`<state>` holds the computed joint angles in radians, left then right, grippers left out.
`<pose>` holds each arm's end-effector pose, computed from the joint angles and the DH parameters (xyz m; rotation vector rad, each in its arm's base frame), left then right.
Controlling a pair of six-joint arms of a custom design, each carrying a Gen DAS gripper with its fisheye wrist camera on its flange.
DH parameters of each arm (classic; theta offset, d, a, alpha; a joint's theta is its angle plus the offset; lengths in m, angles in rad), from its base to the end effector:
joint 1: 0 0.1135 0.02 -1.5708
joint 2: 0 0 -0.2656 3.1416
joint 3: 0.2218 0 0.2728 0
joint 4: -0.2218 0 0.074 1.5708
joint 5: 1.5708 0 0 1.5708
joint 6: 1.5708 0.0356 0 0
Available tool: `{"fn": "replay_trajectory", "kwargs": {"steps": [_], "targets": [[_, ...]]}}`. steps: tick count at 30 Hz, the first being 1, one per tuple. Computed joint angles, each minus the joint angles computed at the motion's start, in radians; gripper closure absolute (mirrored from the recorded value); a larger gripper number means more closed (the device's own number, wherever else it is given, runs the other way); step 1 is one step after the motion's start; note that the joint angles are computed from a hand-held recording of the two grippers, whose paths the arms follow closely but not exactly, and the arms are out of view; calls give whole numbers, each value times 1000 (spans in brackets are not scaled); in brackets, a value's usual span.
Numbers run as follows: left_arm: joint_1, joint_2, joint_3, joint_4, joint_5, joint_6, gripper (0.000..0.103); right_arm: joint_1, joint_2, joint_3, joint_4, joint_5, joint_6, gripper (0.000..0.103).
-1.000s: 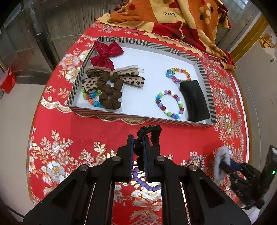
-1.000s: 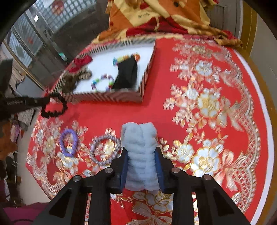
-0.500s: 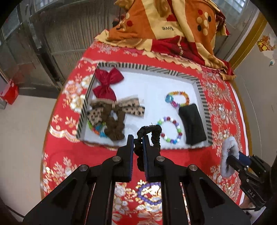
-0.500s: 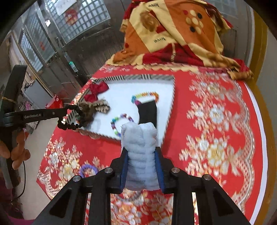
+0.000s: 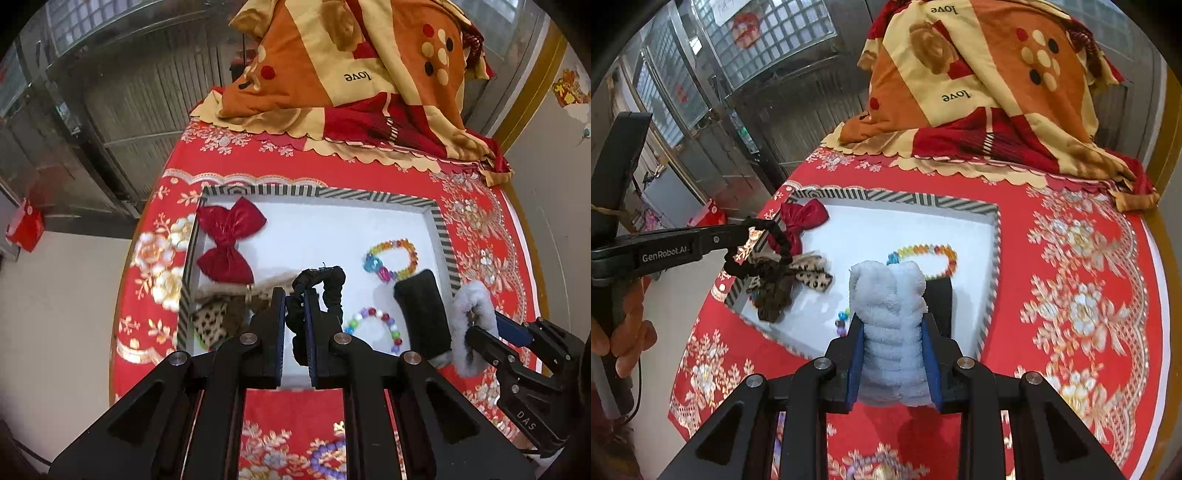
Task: Organize jewelry
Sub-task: 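Carry both scrunchies into the white tray and open both grippers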
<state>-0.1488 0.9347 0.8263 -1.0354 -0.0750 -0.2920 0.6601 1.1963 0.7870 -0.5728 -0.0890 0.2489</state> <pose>0.1770 -0.0238 0.2584 -0.2157 2.7002 -0.0292 0.1968 0.1568 0.2188 -0.5682 2.5520 0.4525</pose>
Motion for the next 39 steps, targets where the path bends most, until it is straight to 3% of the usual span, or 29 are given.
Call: {"fn": "replay_trajectory", "kwargs": {"steps": [14,23,32,39], "targets": [[98,246,70,153,79,111,94,-21,284,180,66,3,11,75],[176,453,106,256,203,122,94,-14,536,375,64,17,-9,75],[281,564,71,324,190,174,94,9,755,542,53,39,-27,75],[306,569,49,351,167,185,94,-5,806,579,73,-19,-10,62]]}}
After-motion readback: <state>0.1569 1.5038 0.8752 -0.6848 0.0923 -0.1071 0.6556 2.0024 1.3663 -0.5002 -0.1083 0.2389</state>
